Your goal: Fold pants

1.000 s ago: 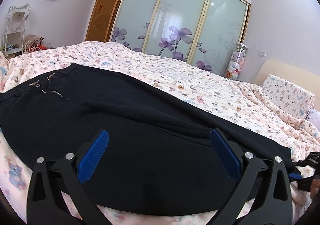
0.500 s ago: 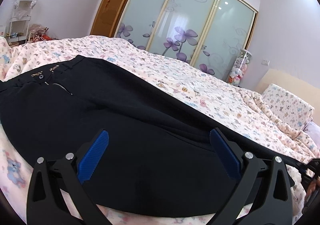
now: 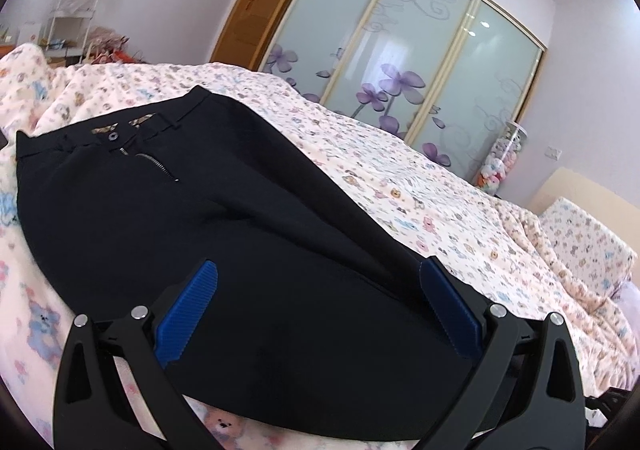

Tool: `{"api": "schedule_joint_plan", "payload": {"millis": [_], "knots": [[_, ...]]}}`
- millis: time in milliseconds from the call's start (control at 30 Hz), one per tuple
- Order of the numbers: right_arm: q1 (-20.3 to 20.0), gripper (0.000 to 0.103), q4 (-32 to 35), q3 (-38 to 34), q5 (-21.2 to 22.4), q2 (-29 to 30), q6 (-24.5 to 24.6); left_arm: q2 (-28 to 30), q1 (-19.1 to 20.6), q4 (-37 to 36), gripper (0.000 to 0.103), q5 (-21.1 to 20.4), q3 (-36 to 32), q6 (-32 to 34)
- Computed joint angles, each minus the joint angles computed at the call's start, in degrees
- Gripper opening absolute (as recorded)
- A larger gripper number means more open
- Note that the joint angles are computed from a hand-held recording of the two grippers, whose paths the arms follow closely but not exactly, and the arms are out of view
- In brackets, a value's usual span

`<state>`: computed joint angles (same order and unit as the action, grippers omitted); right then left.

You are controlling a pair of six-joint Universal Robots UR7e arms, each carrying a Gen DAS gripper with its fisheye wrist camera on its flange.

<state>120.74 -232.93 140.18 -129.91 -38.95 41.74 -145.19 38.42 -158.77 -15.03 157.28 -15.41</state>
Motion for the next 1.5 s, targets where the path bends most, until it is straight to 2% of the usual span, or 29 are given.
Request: {"api": "schedule_joint_plan", "payload": {"millis": [67,133,267,333,400,500,567,633,800,833,867,967,1033,1100,1167,1233,1300,1400,1500], "knots": [[1.7,0.037,-2.7,-0.9,2.3,0.5,-2.9,-1.1,-1.1,3.2,0.101,2.5,0.0,-2.4],[1.9,0.037,-3.6,-3.2,9.8,1.5,-4.7,-1.8,-2.1,5.6,0.101,5.1,0.1,-4.1],[-0.4,0.037,1.2,-11.9,30.4,7.1,-3.9,-2.7,-2.1,9.0,0.101,6.8,-0.3,-5.9],[-1.6,0.037,4.3,-16.9,35.8,11.1,-1.3,-3.2,-1.6,10.0,0.101,6.3,-0.6,-6.3],[-2.7,0.037,6.4,-20.1,37.7,14.0,0.9,-1.9,-0.2,6.4,0.101,4.7,-0.9,-4.0],[-4.3,0.037,7.4,-23.3,36.3,17.2,4.8,-0.7,1.5,2.7,0.101,2.6,-1.3,-1.9],[-5.0,0.037,6.3,-22.9,34.9,18.0,5.8,0.4,2.4,0.5,0.101,2.1,-1.5,-1.5],[-5.3,0.037,4.7,-22.7,32.9,18.5,6.3,2.0,3.9,-2.8,0.101,0.4,-1.6,-0.8],[-4.9,0.035,0.0,-20.8,29.2,18.7,6.3,3.9,5.4,-3.7,0.101,-0.8,-1.8,-1.0],[-5.3,0.023,-0.7,-20.7,29.0,18.9,6.5,4.1,5.1,-4.1,0.101,-0.2,-1.6,-0.5],[-5.8,0.005,-0.9,-20.7,28.6,19.1,6.4,4.5,4.9,-4.9,0.101,0.3,-1.4,0.1],[-5.3,0.004,-3.3,-20.2,27.4,19.8,4.4,5.4,5.7,-7.0,0.101,-0.7,-1.2,1.7],[-3.8,0.004,-3.4,-19.9,26.0,19.8,1.3,6.6,7.3,-12.1,0.101,-4.2,-1.1,3.7],[-2.3,0.004,-1.9,-20.5,24.1,19.9,0.3,7.0,10.3,-12.8,0.101,-9.3,-1.7,3.5],[-3.5,0.004,-1.4,-20.1,25.3,20.1,0.9,6.9,15.6,-6.3,0.101,-17.5,-4.1,0.9],[-4.5,0.004,-1.9,-19.7,26.7,20.5,0.6,8.6,20.2,-3.4,0.101,-23.9,-7.1,0.8],[-4.1,0.004,-1.5,-19.5,25.8,20.4,-1.1,12.5,23.0,-5.5,0.101,-25.5,-10.1,3.4],[-3.9,0.004,0.2,-19.2,25.3,19.7,-2.3,22.6,29.1,-6.6,0.101,-27.7,-19.5,7.7],[-3.6,0.004,2.3,-19.4,25.0,19.1,-2.8,33.3,35.4,-1.0,0.101,-28.8,-32.0,7.2]]}}
